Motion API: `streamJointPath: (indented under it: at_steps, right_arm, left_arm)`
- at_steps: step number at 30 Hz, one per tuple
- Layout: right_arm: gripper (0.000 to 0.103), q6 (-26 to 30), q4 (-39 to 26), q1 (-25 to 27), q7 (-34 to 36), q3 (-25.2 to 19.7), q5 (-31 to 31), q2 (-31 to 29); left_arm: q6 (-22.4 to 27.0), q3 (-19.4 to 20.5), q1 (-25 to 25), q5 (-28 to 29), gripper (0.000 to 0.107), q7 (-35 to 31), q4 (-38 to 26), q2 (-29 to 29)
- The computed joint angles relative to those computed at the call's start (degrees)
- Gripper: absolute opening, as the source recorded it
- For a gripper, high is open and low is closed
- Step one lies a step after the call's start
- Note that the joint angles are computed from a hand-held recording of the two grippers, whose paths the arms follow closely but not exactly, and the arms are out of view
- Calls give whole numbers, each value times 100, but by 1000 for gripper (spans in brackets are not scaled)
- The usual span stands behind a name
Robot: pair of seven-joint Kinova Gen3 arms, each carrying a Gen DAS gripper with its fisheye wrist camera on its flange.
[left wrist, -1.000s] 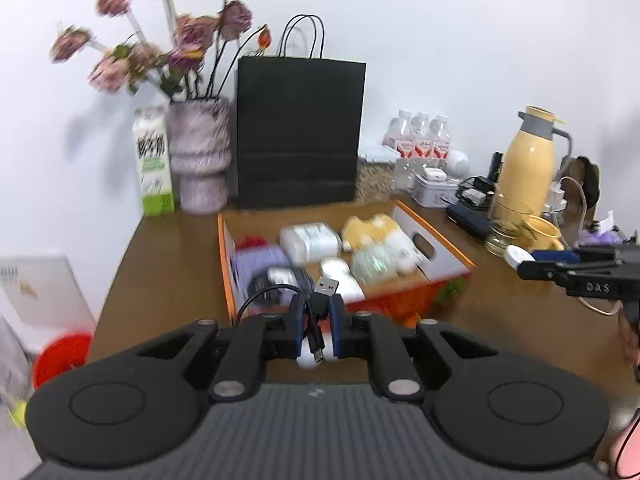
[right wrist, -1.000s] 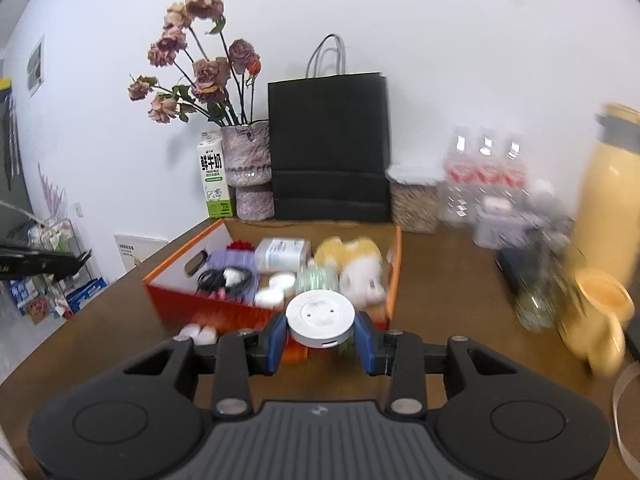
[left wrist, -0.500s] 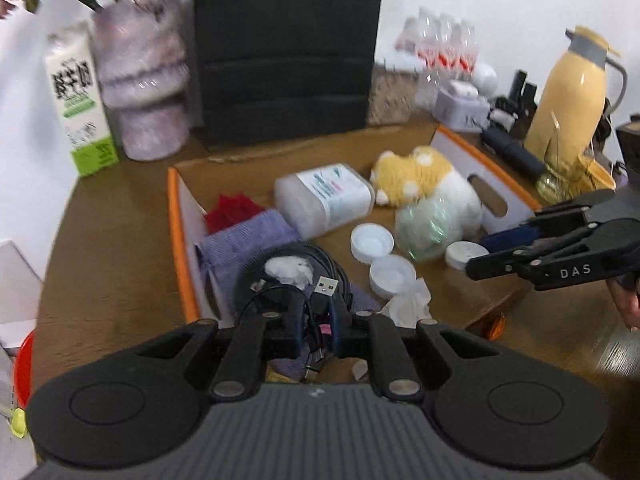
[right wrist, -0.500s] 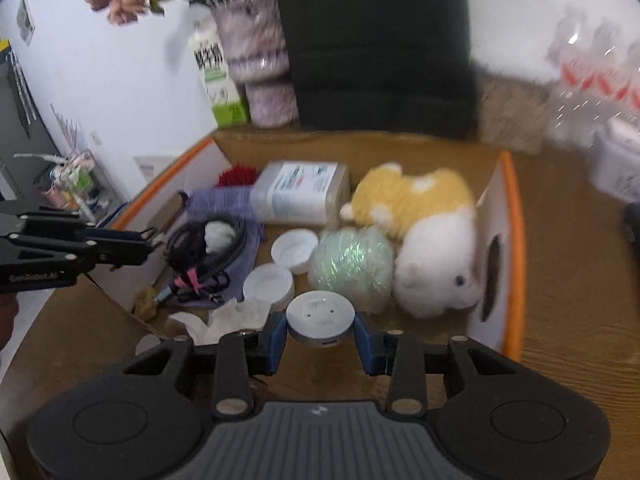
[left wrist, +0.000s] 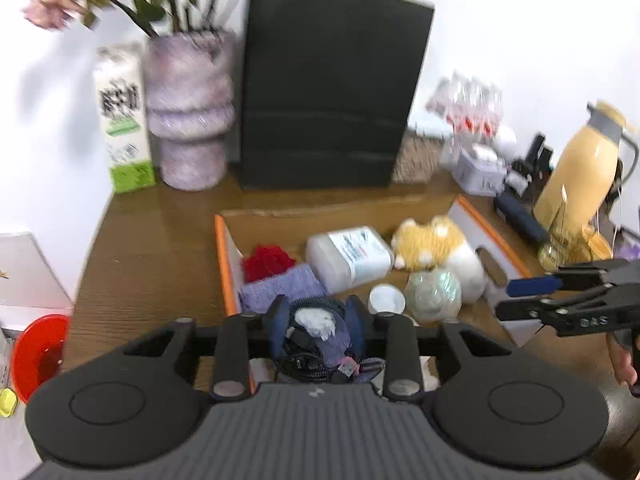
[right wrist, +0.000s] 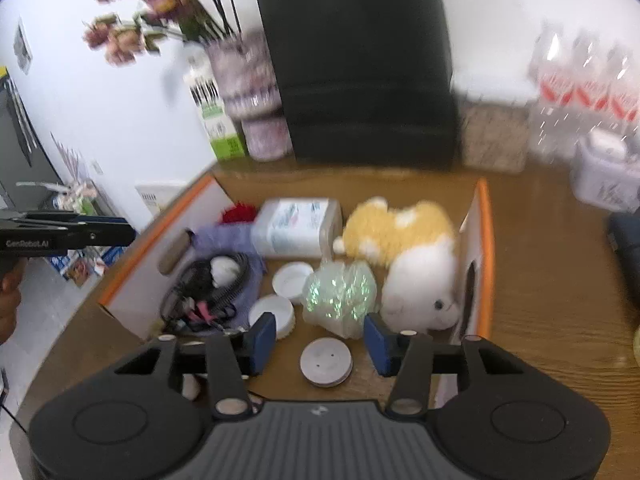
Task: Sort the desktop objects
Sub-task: 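Lower the USB cable and lid into the box and open both tools, then withdraw both tools from the box toward the remaining white caps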
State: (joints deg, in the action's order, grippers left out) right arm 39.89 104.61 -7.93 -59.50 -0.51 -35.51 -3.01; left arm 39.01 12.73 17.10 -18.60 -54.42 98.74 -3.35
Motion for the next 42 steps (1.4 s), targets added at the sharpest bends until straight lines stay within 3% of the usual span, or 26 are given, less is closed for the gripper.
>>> streamJointPath:
  at_steps: [1, 5, 10, 14, 20, 29, 33, 35, 42]
  right_arm:
    - [60, -4, 48, 13, -68, -8, 77, -156]
    - [60, 217, 150, -54, -337, 66, 405, -723]
    - [64, 603, 251, -176, -787, 204, 906, -1560]
    - [75, 884, 373, -200, -1166, 213, 1340, -2285]
    - [77, 1363, 515, -253, -1759, 167, 1826, -3150]
    - [85, 2192, 752, -366, -2410, -104, 2173, -4347]
    - [85, 2518, 945, -331, -2676, -308, 2191, -5086]
    - [87, 2632, 1054, -302, -2814, -443, 2160, -5503]
    - [90, 3083, 1387, -267, -3193, -962, 1919, -6422]
  left_arm:
    - [110, 60, 23, -101, 37, 146, -11, -82]
    - [595, 292, 106, -77, 41, 394, -54, -440]
    - [1426, 905, 94, -374, 56, 900, -274, -975]
    - [1879, 1591, -114, -592, 74, 1252, -300, -1515]
    - [2301, 2701, -775, -602, 86, 1609, -153, -2177]
    - [2667, 3576, -1380, 198, 101, 1504, -124, -3181]
    - [3011, 4478, -2105, 369, 103, 1434, -125, -3983]
    - [3060, 4717, -2241, 518, 103, 1342, -74, -4319]
    - [3406, 4664, -2367, 1748, 103, 1718, -5, -5159]
